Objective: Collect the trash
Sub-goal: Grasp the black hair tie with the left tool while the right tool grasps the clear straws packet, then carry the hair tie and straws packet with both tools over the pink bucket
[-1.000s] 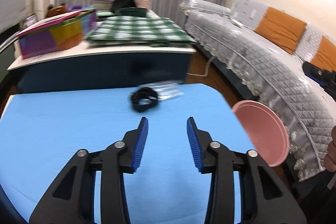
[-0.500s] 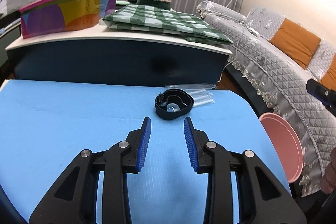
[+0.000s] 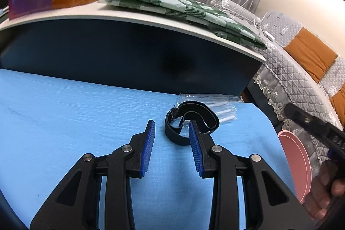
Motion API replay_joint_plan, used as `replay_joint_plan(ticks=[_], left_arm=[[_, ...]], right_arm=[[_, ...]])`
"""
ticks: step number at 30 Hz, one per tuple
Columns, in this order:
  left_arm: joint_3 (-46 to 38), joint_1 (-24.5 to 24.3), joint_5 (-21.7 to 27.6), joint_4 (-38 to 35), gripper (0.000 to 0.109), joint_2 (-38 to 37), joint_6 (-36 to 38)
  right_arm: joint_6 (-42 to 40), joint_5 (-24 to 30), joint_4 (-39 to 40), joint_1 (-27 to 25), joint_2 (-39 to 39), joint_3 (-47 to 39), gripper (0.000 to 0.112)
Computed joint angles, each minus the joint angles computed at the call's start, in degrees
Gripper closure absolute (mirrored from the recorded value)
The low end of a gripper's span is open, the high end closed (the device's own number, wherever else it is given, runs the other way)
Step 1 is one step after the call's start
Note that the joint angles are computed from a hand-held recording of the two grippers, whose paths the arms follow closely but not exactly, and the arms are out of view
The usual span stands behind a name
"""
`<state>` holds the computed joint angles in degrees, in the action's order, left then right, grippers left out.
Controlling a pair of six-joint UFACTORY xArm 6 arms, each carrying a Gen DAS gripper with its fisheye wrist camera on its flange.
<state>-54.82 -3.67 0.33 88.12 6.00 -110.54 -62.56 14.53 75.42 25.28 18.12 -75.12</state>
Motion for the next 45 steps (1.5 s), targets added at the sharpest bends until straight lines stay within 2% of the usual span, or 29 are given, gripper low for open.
replay_joint_plan(ticks=[3, 5, 13, 15, 17, 19, 20, 25, 30, 34, 45], left_arm=[[0.16, 0.2, -0.56, -5.38, 0.076, 1.02, 5.29], [0.68, 0.21, -0.8, -8.05, 0.076, 1.13, 7.61], [1.43, -0.45, -0.64, -18.57, 0.076, 1.93, 18.12], [1.7, -1.1, -0.24, -23.1, 0.082, 2.03, 22.46], [1.6, -1.92, 0.58, -26.57, 0.094, 2.29, 25.91], [1.93, -2.43, 1.06, -28.11, 0.099, 1.99, 27.56], [2.08, -2.56, 1.27, -28.07, 0.1, 1.78, 27.54], [4.23, -3.61, 3.96, -27.88, 0.102, -1.46, 26.94], [7.42, -4.38, 5.76, -25.99, 0.102, -6.29, 24.71], [11.5, -5.16, 7.26, -27.61, 0.102, -11.28, 24.84], [19.98, -11.28, 15.64, -31.77, 0.102, -26.59, 25.31]], right_arm=[[3.7, 0.81, -2.96, 0.22, 4.01, -4.19, 0.08], [7.44, 1.57, -5.99, 0.2, 6.65, -7.0, 0.073], [16.47, 6.08, -13.66, -0.41, 12.92, -13.89, 0.071], [16.84, 6.93, -14.67, -0.39, 13.2, -14.14, 0.076], [17.52, 7.2, -16.52, -0.21, 13.2, -13.75, 0.091], [16.86, 7.23, -15.9, -0.14, 12.57, -12.87, 0.106], [16.53, 6.95, -15.55, -0.03, 12.16, -12.32, 0.11], [14.25, 4.04, -14.32, 0.74, 7.84, -7.68, 0.111], [12.52, 0.26, -13.89, 1.87, 0.9, -1.21, 0.111], [10.53, -3.6, -13.45, 3.22, -5.96, 5.67, 0.111], [16.03, -9.52, -18.21, 3.99, -23.27, 22.09, 0.111]])
